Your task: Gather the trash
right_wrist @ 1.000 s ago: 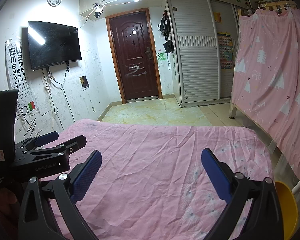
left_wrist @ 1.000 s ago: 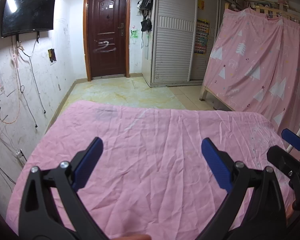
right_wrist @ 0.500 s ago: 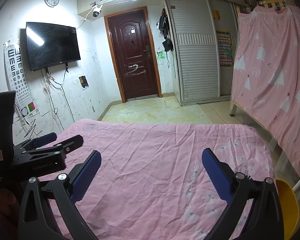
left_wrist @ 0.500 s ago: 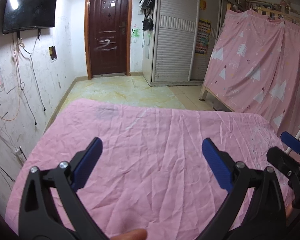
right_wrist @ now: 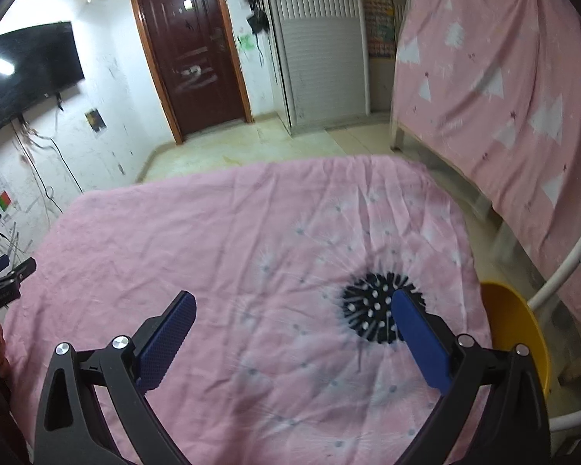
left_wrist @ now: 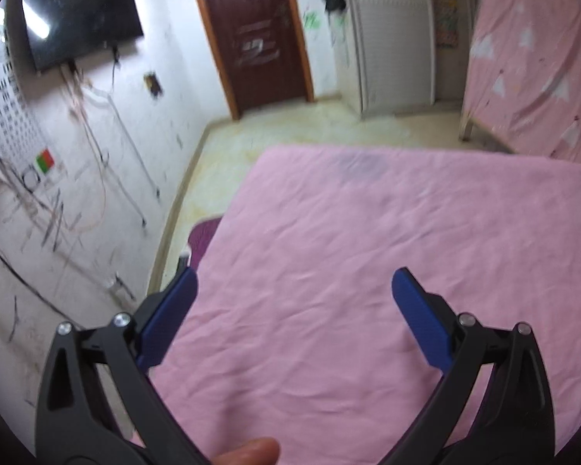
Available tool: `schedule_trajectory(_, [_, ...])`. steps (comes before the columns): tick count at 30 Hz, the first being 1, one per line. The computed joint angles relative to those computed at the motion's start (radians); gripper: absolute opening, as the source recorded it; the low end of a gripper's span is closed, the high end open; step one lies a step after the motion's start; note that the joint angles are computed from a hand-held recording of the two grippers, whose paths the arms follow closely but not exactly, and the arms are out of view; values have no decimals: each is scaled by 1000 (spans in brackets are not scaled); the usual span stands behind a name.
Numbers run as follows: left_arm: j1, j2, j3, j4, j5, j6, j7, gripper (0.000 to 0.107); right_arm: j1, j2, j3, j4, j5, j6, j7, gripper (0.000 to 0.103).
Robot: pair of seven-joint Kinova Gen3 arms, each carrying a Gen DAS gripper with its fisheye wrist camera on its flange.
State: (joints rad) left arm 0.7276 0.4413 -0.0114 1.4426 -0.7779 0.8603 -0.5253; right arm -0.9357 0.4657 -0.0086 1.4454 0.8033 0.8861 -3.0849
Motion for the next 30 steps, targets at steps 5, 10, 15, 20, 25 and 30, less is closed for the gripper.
schedule_trajectory(5, [-93, 11, 26, -30, 128, -10, -116, 96, 18, 68, -12, -115, -99, 129, 127, 94])
schedule_trajectory(10, [-143, 29, 40, -69, 236, -1, -219, 97, 36, 92, -13, -153, -164, 154, 203, 95])
schedule_trajectory(15, [-197, 10, 42, -41, 343, -61, -282, 97, 26, 100, 5, -158, -177, 145, 216, 95])
schedule_trajectory(20, [-190, 12, 25, -44, 359, -64, -293, 97, 21, 101, 14, -158, -182, 143, 218, 95])
schedule_trajectory(25, [-186, 17, 18, -52, 364, -60, -293, 97, 20, 101, 16, -158, -184, 142, 220, 95])
schedule_trajectory(30, [-184, 20, 16, -57, 365, -57, -294, 97, 21, 99, 17, -152, -185, 137, 220, 95])
